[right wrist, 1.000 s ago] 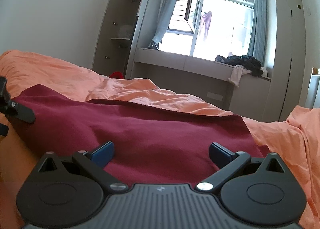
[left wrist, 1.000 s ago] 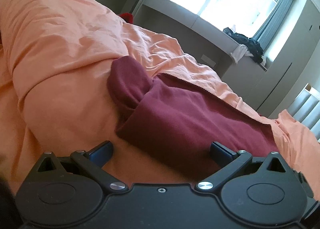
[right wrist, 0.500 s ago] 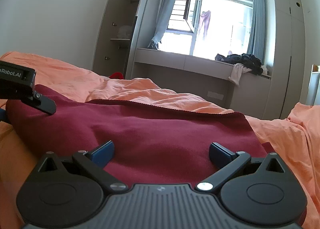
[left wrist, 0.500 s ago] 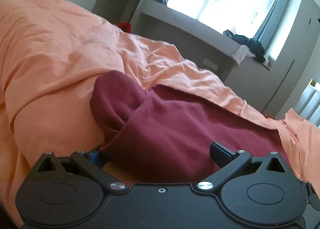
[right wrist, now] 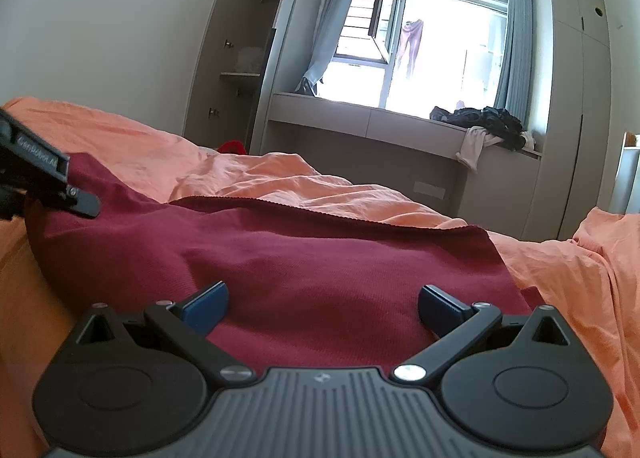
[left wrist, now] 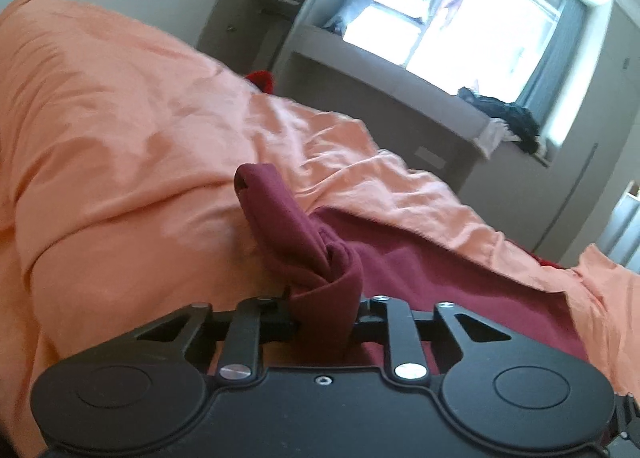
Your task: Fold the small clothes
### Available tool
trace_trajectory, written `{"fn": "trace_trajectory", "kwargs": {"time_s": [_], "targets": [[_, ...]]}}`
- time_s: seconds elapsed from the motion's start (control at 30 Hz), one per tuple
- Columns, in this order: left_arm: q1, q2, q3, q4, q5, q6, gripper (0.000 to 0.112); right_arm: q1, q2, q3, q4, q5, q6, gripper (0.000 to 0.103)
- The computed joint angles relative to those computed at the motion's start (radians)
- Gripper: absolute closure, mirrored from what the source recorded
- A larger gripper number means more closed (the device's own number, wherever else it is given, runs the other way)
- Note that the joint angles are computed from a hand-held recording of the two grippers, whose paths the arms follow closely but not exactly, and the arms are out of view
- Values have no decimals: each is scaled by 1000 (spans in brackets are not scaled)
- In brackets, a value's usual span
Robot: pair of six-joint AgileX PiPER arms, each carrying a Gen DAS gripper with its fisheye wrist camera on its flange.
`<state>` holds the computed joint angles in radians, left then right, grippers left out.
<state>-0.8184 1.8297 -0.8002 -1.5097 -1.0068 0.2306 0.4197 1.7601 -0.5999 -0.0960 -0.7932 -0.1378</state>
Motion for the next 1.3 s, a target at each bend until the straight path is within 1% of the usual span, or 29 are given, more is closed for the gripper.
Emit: {"fn": "trace_trajectory", "kwargs": {"time_s": [0.1,0.17,0.27,0.4,0.47,0.57,0.67,0.73,0.83,0.9,0.97,1.03,1.13,1.17,1.2,1.23,1.3], "targets": [[20,-22,-24,76,-4,31,93,-11,-17,-13,-31,41,3,0],[43,-39,-59,135,17,85,93,-33,-40,-27,-95,86,34,0],[71,-43,-153,192,74,213,94,-80,-83,-44,-220,150,120,0],[91,-11,-311,231,174,389,95,-158,-143,-27,-341,136,238,0],[95,11,-380,245,229,452,95,-200,-172,-19,-365,135,279,0],[87,62,-469,269,308,518,95,-262,-196,-26,-365,167,306,0],[74,105,-491,330,373,527,95,-338,-199,-55,-383,212,342,0],[63,139,-496,349,405,570,95,-393,-191,-76,-405,235,386,0],[44,192,-502,360,440,638,95,-472,-173,-112,-507,268,559,0],[30,221,-498,384,453,653,95,-535,-160,-133,-659,260,748,0],[4,249,-499,381,429,694,94,-584,-147,-154,-796,240,902,0],[-12,269,-497,382,411,710,93,-614,-137,-166,-862,215,966,0],[-25,271,-474,373,401,739,88,-649,-119,-188,-918,150,1025,0],[-30,269,-462,373,389,738,84,-659,-94,-223,-976,115,1086,0],[-38,267,-453,373,376,734,76,-670,-78,-252,-1036,88,1152,0],[-43,261,-443,385,377,723,71,-684,-49,-296,-1120,46,1239,0],[-53,246,-421,410,382,701,57,-707,14,-394,-1264,-52,1373,0]]}}
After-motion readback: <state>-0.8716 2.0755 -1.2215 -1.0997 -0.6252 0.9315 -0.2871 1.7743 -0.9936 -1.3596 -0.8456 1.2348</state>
